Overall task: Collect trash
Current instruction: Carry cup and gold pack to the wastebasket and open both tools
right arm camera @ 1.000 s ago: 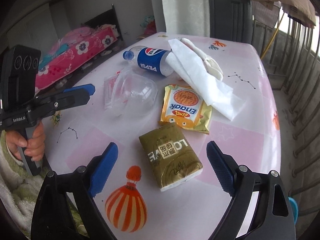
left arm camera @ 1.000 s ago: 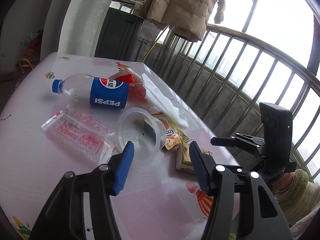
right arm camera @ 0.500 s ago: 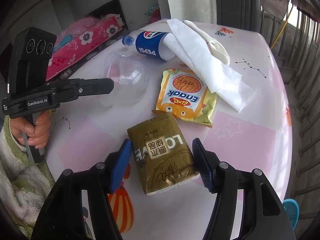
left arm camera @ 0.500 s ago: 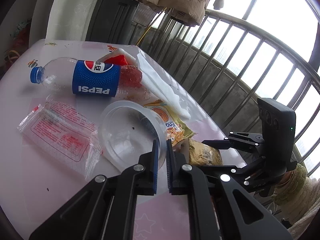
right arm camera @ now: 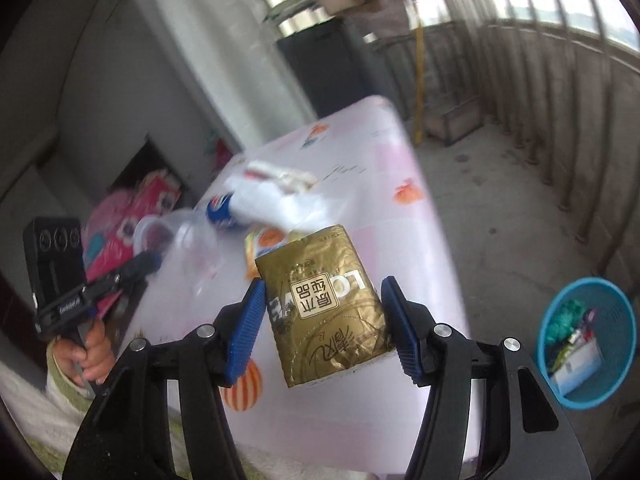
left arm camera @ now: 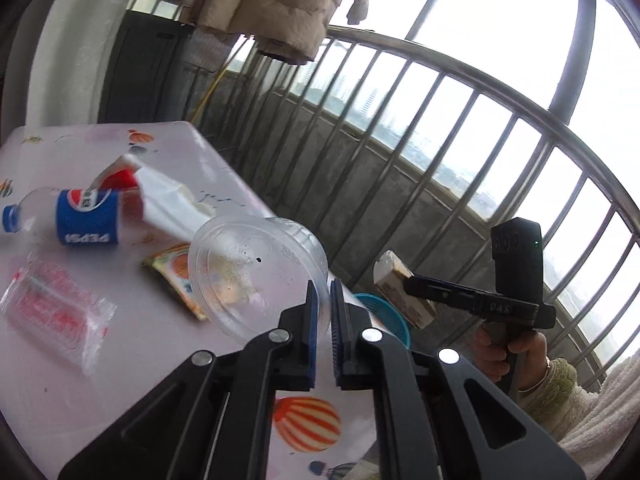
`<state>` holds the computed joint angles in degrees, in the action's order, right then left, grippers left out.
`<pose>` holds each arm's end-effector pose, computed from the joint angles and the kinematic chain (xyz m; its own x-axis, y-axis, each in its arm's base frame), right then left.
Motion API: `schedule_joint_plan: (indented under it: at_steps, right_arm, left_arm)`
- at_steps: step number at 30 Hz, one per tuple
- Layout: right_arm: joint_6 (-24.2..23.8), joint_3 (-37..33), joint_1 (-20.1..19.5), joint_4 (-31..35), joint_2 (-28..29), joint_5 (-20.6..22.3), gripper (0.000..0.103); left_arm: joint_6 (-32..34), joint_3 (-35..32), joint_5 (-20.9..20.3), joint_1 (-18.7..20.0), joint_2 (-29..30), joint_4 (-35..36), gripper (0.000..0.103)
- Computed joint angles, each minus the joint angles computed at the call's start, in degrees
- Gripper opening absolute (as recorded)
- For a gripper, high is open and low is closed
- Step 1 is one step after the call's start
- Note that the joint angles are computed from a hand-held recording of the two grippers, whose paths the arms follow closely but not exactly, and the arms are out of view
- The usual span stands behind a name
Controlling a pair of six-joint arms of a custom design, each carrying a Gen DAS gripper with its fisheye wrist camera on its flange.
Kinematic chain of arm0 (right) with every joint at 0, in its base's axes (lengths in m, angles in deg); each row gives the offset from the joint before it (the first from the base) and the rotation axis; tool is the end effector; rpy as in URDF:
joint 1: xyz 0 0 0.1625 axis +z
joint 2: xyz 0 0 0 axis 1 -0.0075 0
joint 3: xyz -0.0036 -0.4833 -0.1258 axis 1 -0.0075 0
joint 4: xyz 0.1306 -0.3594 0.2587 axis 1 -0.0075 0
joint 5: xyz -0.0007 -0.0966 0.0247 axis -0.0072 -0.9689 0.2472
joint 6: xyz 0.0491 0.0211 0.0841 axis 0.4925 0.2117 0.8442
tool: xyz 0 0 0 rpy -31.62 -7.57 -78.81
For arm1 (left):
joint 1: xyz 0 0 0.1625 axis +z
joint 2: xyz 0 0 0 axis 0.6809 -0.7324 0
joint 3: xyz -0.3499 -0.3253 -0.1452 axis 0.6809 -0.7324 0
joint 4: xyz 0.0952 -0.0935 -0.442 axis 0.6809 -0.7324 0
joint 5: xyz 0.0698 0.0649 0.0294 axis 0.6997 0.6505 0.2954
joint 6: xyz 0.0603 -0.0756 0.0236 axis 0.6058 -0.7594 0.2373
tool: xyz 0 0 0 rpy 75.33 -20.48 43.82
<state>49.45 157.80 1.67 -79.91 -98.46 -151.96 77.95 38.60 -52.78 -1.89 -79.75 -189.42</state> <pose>0.1438 -0.5944 0.4580 -0.8802 -0.3835 0.2796 -0.4745 0.7250 -0.4992 -0.3759 -0.5550 0.2483 -0.8520 0.4665 -0.2376 0.5077 0.6252 -0.5928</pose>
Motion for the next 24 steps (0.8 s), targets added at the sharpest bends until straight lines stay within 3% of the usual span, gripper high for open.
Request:
schedule_joint_plan:
  at_steps: [5, 10, 14, 20, 21, 22, 23, 24]
  right_arm:
    - [14.42, 1.29, -5.26, -13.33, -4.16, -6.61, 0.056]
    - [30.76, 1.07, -12.31, -13.42, -5.25, -6.13, 0.056]
    - [36.64, -0.39, -15.80, -12.96, -4.02, -5.52, 0.056]
    - [39.89, -6.20, -20.19, -12.00, 0.09, -2.19, 0.060]
    - [39.47, -7.05, -20.95, -11.30, 0.70, -1.67, 0.063]
    - [39.35, -8.61, -21.79, -10.39, 2.01, -1.63, 0.072]
    - [39.85, -9.56, -22.19, -10.46, 3.13, -3.33, 0.076]
    - [40.44, -10.31, -22.87, -10.47, 4.19, -4.93, 0.076]
  left_arm:
    - [2.84, -11.01, -13.00, -0.02, 7.69, 8.65, 0.005]
    - [2.91, -25.69, -22.46, 0.30, 19.23, 23.85, 0.005]
    - [6.28, -38.25, -23.40, -0.41, 29.36, 36.33, 0.005]
    - [10.15, -58.45, -22.18, -0.65, 44.61, 50.13, 0.006]
    - [10.59, -61.70, -21.78, -0.50, 47.13, 51.53, 0.015]
    - [10.56, -64.91, -21.42, -0.28, 49.62, 53.13, 0.027]
    - [9.83, -67.58, -20.39, -0.15, 51.80, 54.13, 0.054]
    - [8.72, -69.83, -19.20, 0.01, 53.67, 54.64, 0.059]
